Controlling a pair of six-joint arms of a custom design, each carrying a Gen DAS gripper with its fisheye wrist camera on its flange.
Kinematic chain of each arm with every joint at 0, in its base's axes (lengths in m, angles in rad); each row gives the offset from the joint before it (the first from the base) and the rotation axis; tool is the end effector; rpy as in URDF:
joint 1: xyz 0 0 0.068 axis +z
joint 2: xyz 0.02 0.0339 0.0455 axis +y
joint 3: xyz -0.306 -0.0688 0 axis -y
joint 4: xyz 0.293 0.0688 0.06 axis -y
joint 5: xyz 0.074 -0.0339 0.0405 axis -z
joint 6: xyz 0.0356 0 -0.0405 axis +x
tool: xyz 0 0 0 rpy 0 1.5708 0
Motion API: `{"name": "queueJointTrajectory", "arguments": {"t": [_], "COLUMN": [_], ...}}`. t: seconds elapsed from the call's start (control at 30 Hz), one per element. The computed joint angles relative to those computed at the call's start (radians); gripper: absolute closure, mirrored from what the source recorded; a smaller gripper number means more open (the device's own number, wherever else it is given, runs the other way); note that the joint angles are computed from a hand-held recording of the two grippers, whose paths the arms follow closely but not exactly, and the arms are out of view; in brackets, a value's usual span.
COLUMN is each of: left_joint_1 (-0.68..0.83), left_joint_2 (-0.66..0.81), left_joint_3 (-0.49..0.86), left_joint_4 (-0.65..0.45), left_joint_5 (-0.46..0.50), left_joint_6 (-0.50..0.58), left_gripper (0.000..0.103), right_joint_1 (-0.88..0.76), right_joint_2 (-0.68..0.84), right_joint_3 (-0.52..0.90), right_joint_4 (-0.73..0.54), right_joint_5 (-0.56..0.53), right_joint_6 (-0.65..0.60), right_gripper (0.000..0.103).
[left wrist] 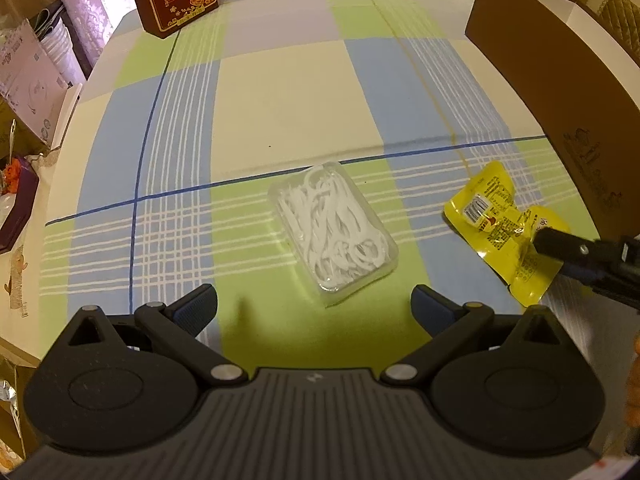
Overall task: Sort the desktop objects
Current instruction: 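Grasp the yellow snack packet by its corner with the right tool, then grasp the clear floss pick box with the left tool while the right tool lifts the packet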
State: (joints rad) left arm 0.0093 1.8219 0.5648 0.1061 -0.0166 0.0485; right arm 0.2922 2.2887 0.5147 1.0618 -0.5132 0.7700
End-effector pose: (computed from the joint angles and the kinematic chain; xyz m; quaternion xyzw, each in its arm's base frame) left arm 0.2882 0.0033 0.0496 0.0174 0.9779 0.0141 0.2080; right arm 0.2826 0.1033 -0.0237 0.1055 0.8795 0.4029 0.2303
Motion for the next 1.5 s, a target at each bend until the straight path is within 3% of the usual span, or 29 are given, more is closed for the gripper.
{"name": "queueJointTrajectory", "arguments": {"t": [0.07, 0.63, 1.17, 1.37, 1.5], "left_joint_1": [0.001, -0.01, -0.051, -0.055, -0.047], "left_joint_2": [-0.003, -0.007, 0.164, 0.225, 0.246], "left_joint_3": [-0.001, 0.001, 0.128, 0.156, 0.152], "left_joint_4": [-0.002, 0.017, 0.08, 0.112, 0.138], "left_joint_5": [-0.004, 0.003, -0.048, -0.057, -0.029], "left_joint_6": [-0.001, -0.007, -0.034, -0.033, -0.033], "left_gripper": [0.001, 0.001, 0.002, 0.01, 0.021], "right_joint_1": [-0.016, -0.039, -0.203, -0.268, -0.316], "right_joint_2": [0.011, -0.305, -0.526, -0.547, -0.548], "right_joint_3": [-0.008, -0.11, -0.15, -0.154, -0.156], "right_joint_4": [0.042, -0.048, -0.086, -0.116, -0.133], "right_joint_5": [-0.027, 0.005, -0.009, -0.021, -0.038], "right_joint_6": [0.047, 0.0, -0.02, -0.039, -0.052], "right_gripper": [0.103, 0.103, 0.103, 0.103, 0.103]}}
